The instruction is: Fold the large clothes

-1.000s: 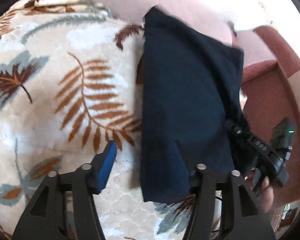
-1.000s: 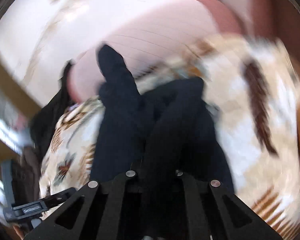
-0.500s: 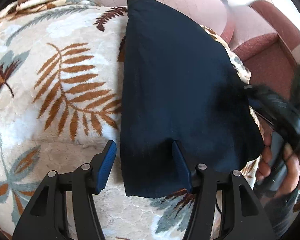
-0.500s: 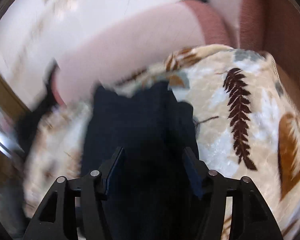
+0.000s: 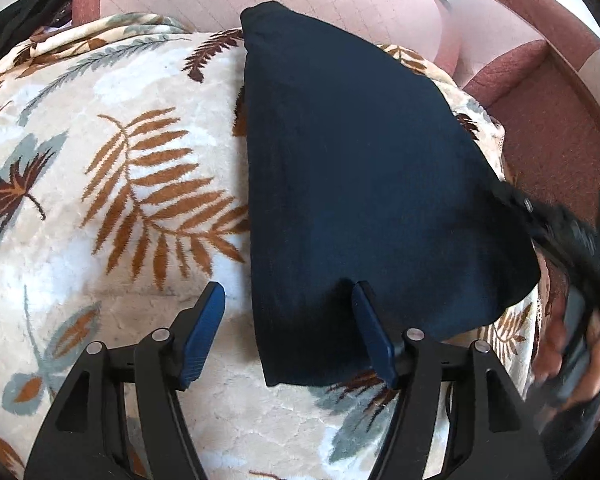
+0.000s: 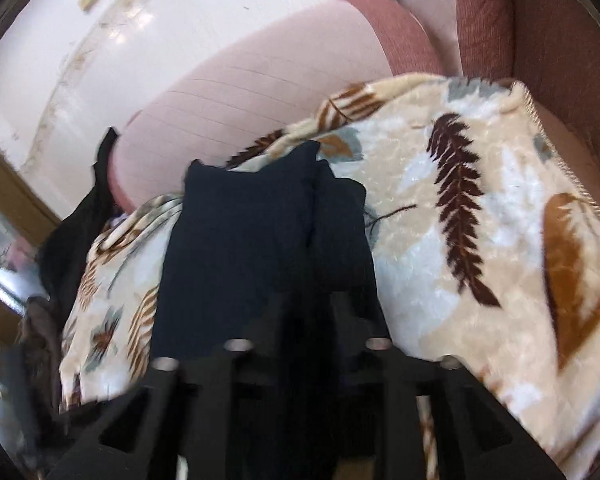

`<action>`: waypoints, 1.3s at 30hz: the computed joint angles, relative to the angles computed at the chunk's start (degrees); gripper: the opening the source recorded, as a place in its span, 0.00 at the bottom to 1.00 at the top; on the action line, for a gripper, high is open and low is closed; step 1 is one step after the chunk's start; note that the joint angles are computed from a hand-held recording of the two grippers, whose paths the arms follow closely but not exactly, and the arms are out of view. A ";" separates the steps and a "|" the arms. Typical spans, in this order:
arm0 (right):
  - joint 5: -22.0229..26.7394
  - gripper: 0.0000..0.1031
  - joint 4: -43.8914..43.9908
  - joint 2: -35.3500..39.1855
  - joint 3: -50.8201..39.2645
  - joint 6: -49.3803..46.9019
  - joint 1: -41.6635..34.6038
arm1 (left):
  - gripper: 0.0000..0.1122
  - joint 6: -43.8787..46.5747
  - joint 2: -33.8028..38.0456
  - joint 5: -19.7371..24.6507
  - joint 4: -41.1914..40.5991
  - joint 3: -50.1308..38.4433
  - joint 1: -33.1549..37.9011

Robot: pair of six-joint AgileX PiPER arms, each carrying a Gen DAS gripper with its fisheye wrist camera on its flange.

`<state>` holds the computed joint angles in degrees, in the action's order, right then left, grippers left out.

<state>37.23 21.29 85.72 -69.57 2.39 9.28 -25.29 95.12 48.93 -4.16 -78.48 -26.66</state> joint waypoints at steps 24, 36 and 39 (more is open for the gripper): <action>4.58 0.46 2.72 14.42 -17.89 5.31 -1.68 | 0.63 3.80 10.76 6.21 -2.27 -21.02 5.08; -3.51 0.04 7.18 17.89 -13.75 1.28 -2.81 | 0.64 3.37 18.45 5.42 -4.58 -24.19 5.70; 0.60 0.06 2.41 19.81 -16.33 3.78 -1.79 | 0.64 2.28 19.02 7.08 -4.26 -25.27 5.49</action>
